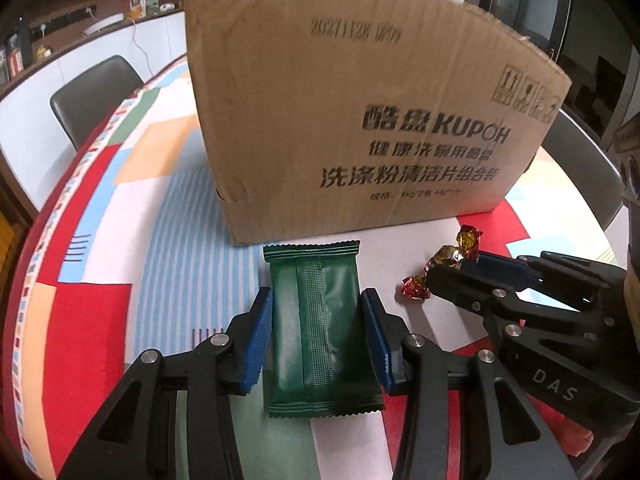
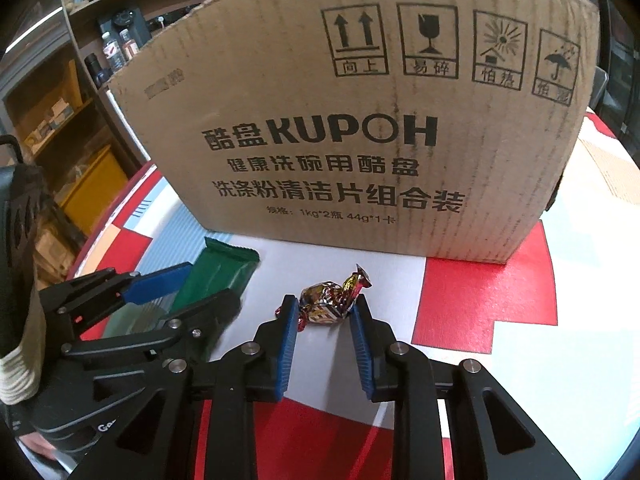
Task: Organize snacks
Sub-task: 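Grasp the green packet with the left tool while the right tool grasps the gold-wrapped sweets, then carry both items over the box and open both tools to drop them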
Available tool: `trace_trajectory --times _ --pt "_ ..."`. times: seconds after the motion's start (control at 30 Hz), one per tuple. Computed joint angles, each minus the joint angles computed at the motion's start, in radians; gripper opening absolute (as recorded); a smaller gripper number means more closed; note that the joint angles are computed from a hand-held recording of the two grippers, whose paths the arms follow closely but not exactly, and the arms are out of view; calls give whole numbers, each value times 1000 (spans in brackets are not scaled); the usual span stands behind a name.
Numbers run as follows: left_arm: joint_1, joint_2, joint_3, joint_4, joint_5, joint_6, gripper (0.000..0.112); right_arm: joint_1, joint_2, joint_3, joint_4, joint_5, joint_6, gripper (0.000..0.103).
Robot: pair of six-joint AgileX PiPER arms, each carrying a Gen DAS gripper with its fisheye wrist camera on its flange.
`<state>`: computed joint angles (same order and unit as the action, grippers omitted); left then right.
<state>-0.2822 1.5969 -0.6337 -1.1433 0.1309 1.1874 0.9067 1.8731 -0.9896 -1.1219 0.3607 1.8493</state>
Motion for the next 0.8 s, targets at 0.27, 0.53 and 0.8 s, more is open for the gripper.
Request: trace_trajectory --times 0.27,0.53,0.8 --pt "-14 -133 55 149 -9 -151 44 43 -52 24 -15 67 41 28" --pt "-32 -315 92 480 26 -517 44 133 -141 40 1 199 58 28" --pt "-67 -463 94 748 60 -807 44 211 -243 42 10 344 42 28"
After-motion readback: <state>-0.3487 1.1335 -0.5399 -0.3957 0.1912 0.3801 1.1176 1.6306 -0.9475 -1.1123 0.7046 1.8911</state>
